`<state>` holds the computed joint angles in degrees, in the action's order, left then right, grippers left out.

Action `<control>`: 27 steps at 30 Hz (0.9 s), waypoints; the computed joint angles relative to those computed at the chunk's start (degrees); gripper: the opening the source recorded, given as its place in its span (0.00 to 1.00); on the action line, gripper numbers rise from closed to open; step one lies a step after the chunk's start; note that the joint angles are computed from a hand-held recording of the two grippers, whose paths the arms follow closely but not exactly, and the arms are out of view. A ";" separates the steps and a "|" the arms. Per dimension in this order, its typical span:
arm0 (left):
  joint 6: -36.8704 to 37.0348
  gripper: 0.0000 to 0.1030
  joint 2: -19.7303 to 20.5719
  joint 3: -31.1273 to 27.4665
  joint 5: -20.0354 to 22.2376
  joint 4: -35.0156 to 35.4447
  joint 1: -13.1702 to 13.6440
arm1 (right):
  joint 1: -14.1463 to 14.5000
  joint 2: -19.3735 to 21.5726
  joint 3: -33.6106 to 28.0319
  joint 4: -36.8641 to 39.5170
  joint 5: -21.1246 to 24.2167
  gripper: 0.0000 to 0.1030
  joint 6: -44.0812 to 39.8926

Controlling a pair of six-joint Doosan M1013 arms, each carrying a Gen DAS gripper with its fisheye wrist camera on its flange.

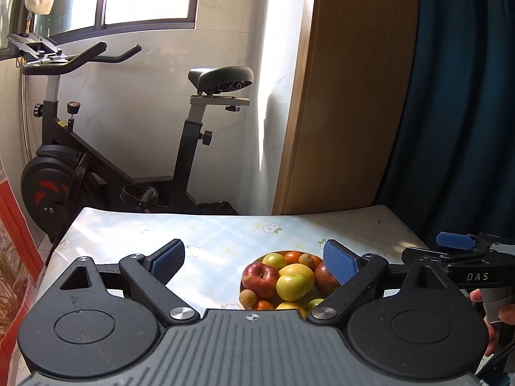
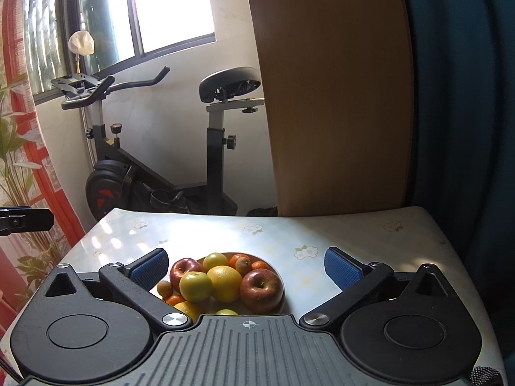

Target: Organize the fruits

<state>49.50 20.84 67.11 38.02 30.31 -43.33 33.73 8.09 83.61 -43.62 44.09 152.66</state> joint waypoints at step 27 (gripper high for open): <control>-12.88 0.92 -1.93 1.33 3.93 14.70 -2.70 | 2.59 -0.53 -2.75 -1.34 4.05 1.00 -2.43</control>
<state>36.62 18.91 68.44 41.95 45.01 -46.03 36.32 7.56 80.86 -44.95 48.14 150.23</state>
